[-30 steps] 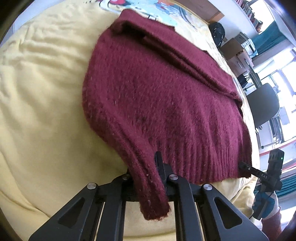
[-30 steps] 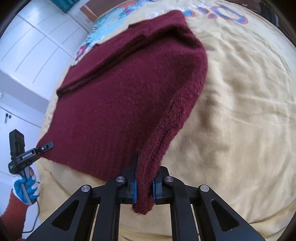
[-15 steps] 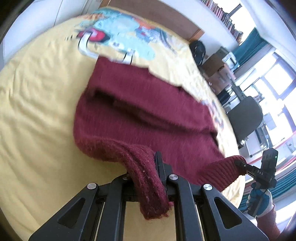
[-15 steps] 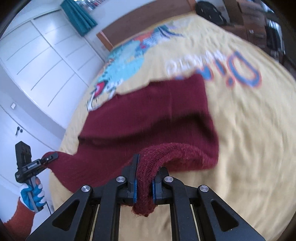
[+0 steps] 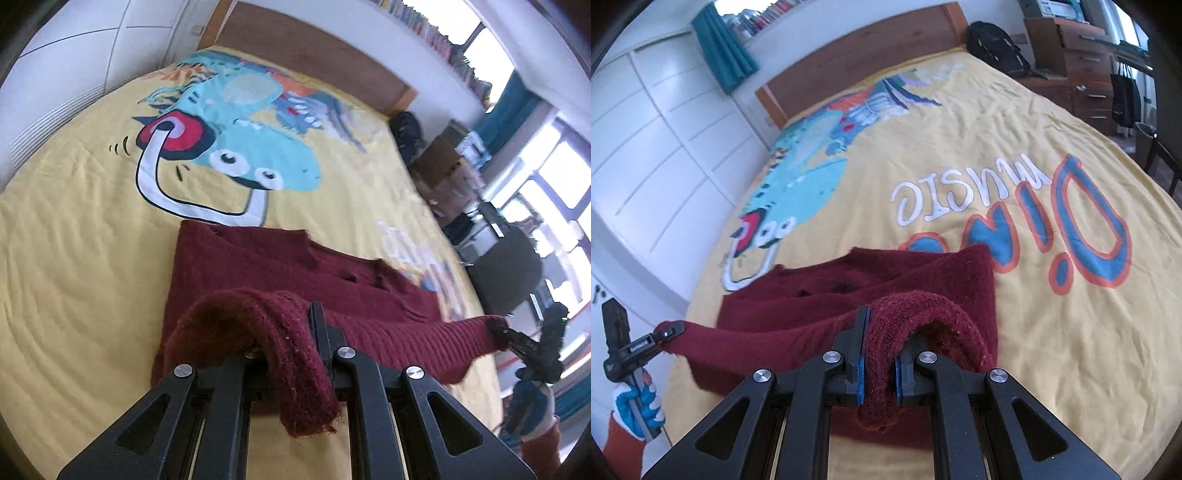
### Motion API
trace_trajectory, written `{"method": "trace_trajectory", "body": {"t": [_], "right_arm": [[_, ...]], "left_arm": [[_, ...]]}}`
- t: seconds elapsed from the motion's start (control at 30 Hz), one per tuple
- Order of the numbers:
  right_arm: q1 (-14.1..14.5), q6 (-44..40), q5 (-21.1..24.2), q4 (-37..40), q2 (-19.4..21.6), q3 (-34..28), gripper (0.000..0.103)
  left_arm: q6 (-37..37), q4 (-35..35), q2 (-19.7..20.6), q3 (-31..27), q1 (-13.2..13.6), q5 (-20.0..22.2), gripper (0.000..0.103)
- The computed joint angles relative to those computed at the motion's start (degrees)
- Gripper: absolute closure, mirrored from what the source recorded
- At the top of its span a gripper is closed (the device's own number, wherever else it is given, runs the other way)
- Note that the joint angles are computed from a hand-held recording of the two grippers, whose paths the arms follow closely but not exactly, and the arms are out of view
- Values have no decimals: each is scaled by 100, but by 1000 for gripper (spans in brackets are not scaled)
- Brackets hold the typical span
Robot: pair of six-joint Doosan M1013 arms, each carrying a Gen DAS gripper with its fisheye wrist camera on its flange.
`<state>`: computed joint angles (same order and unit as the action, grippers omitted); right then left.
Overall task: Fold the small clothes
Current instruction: 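Lift the hem with both tools and fold it over toward the collar, then open both tools to release the hem and withdraw upward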
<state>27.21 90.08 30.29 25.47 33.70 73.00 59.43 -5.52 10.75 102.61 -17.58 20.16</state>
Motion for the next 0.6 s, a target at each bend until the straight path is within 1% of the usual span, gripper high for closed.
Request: {"method": "trace_trajectory", "body": {"t": [0.1,0.2,0.23,0.27,0.37,0.43,0.47,0.5,0.57,0.6], "right_arm": [[-5,398,255,-270,330,-374,92],[-11,844,504,-567,623,-709,90],[-16,928,564,-616,687,-781,90],[-20,1057,652,-693,773,-878,88],[-23,1263,812,-852,952,-1080,83],[-24,1269,868,-851,1016,-1152,79],[-30,1256,927,-814,1057,-1206,73],[-36,1248,937,-763,1074,-1224,61],[-61,1149,881,-538,1099,-1236,47],[-72,1136,869,-447,1107,-1252,42]], "left_arm": [[-297,310,315,-254,58,277,95],[-408,424,665,-569,136,672,94],[-405,401,732,-619,149,757,94],[-386,355,863,-733,183,930,94],[-302,203,1052,-861,238,1085,91],[-294,164,1096,-888,261,1107,85],[-212,6,1123,-885,307,1078,78],[-151,-113,1128,-888,332,1061,70],[-118,-289,1130,-861,402,992,61],[33,-545,1128,-846,452,954,60]]}}
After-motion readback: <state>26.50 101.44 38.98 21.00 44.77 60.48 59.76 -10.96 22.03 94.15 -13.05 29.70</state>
